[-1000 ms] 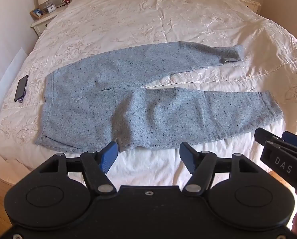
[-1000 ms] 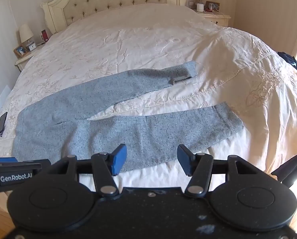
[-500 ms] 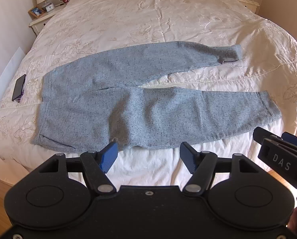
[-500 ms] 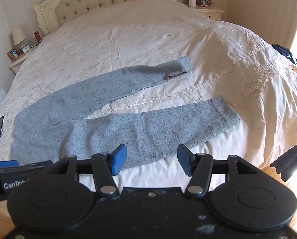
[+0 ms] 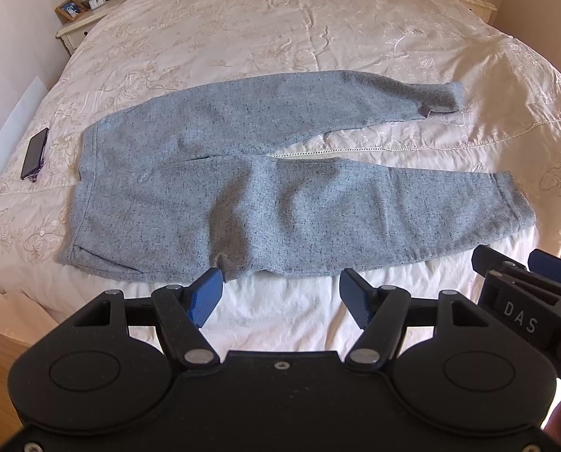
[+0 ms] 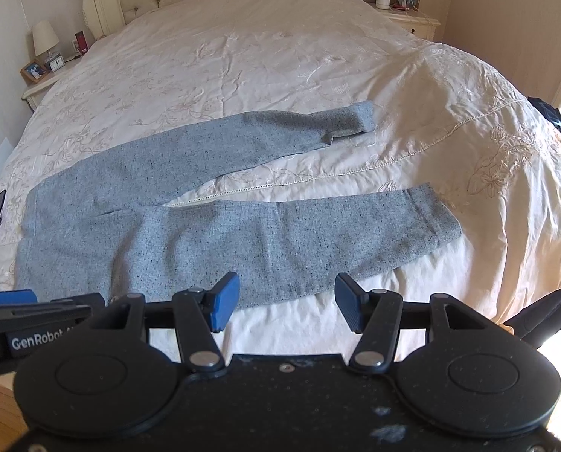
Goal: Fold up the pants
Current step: 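Move both grippers toward the grey sweatpants on the bed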
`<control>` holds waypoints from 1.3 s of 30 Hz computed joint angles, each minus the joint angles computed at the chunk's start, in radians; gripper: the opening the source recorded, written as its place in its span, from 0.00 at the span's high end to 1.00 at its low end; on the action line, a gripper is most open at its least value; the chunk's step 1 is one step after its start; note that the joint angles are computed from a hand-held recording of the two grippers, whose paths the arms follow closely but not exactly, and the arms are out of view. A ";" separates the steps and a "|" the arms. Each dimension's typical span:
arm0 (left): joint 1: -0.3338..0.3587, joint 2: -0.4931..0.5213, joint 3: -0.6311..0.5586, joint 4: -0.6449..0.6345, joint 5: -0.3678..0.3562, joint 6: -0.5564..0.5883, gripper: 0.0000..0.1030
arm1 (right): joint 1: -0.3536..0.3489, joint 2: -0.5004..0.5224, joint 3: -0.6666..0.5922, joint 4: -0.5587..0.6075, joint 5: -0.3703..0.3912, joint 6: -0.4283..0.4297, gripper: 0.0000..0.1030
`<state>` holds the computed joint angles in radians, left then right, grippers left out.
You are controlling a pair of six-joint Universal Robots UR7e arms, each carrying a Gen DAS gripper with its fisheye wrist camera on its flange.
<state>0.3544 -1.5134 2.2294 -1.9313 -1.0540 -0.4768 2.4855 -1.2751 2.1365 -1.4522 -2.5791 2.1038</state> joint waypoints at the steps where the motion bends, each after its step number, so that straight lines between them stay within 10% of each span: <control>1: -0.001 0.001 0.000 0.001 0.000 -0.002 0.32 | -0.003 0.002 -0.004 0.007 0.001 -0.002 0.42; 39: 0.024 0.019 -0.005 -0.014 0.012 0.023 0.32 | -0.059 -0.013 0.031 -0.154 0.000 -0.155 0.42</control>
